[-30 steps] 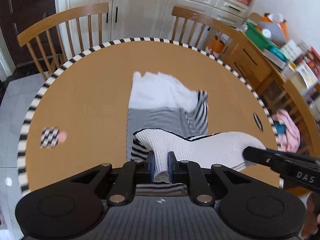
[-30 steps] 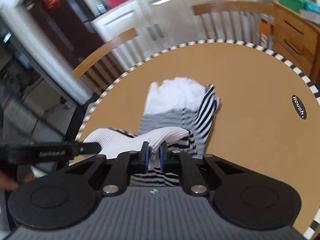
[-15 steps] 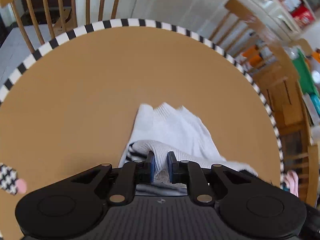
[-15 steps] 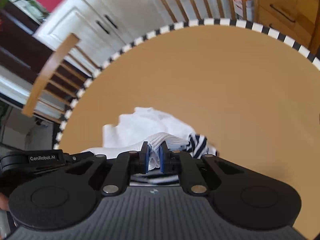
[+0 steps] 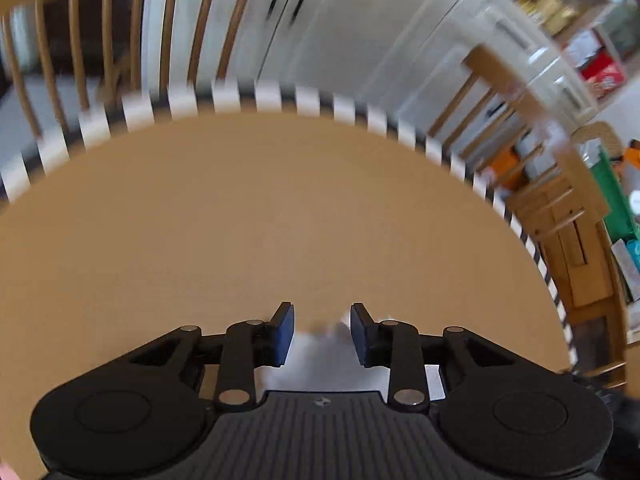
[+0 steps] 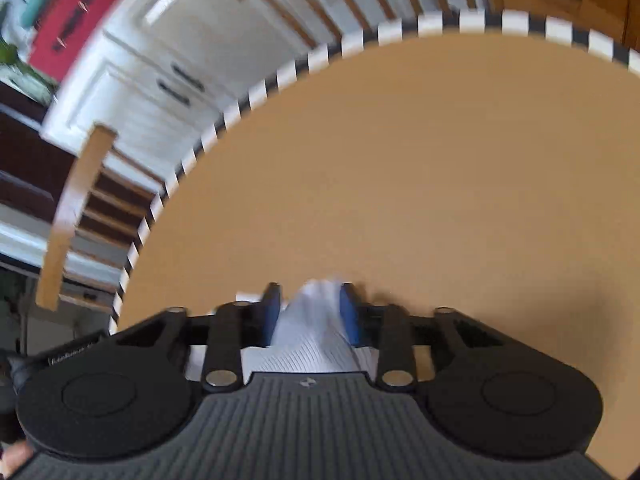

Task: Fold clothes
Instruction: 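Lift the hem with both grippers and fold it toward the collar, then lay the folded hem down on the sweater and open both grippers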

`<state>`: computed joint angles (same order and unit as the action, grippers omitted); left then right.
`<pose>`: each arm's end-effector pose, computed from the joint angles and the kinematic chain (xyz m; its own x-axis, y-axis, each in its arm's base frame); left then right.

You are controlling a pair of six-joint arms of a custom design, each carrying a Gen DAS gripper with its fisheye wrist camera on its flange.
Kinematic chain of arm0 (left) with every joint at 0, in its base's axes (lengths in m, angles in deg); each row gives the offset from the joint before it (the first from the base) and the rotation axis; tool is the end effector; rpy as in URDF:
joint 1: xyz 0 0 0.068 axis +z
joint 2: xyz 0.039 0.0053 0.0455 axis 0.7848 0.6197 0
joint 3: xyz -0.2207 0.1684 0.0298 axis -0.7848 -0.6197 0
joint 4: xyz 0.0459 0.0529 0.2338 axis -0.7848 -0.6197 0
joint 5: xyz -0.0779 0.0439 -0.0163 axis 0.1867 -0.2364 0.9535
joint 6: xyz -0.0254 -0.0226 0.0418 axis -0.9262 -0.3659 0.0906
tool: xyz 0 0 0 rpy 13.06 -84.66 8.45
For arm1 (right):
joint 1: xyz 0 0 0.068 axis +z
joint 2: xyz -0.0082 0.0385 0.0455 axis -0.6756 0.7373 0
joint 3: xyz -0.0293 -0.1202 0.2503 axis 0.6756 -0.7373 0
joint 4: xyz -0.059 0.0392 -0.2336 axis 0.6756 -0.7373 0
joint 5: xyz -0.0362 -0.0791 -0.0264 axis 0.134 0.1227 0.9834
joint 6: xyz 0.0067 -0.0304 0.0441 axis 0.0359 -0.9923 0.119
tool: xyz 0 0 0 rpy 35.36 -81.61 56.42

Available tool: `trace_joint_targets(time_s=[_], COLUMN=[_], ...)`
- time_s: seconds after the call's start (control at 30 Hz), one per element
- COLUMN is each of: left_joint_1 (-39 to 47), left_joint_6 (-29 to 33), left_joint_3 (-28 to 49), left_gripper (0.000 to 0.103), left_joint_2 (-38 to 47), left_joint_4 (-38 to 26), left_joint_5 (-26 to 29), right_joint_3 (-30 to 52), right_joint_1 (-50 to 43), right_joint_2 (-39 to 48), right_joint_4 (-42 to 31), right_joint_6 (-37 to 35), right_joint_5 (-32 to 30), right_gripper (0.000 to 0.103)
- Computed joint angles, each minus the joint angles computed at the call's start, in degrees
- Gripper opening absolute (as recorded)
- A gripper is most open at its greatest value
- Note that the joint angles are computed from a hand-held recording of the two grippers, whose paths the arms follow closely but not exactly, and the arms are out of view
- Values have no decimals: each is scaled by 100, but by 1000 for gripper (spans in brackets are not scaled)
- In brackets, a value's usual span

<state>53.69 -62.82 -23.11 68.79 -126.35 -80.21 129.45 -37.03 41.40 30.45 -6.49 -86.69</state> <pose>0.2457 0.0132 0.2900 -0.4802 -0.7449 -0.4631 -0.6814 0.6493 -0.3378 0.3691 0.0572 0.2471 -0.9292 -0.1365 -0.3435 -0.3195 0.7640 0.5606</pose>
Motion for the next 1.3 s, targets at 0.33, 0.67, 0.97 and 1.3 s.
trace_joint_targets(time_s=[0.33,0.67,0.97,1.3], left_joint_1=[-1976,-1468,-5430,-6120], left_joint_6=[1024,760,-2913,-4224], left_joint_3=[-1725,-1452,-1397,-1434], left_gripper=[12,10,23,5], left_joint_2=[-632,-833,-1173,-974], left_joint_4=[1086,408,-1866,-2524], left_joint_5=[-1922,-1739,-3020,-2864], right_joint_3=[-3252,-2724,-4356,-4532], right_joint_1=[149,-779,-1704,-1819], right_joint_2=[-2024,-1681,-3776,-3654], right_joint_4=[2511,2236,857,991], right_joint_6=[-2174,-1231,-3482,-3266], right_joint_5=[588,17,-450,-150], right_gripper=[14,12,33,10])
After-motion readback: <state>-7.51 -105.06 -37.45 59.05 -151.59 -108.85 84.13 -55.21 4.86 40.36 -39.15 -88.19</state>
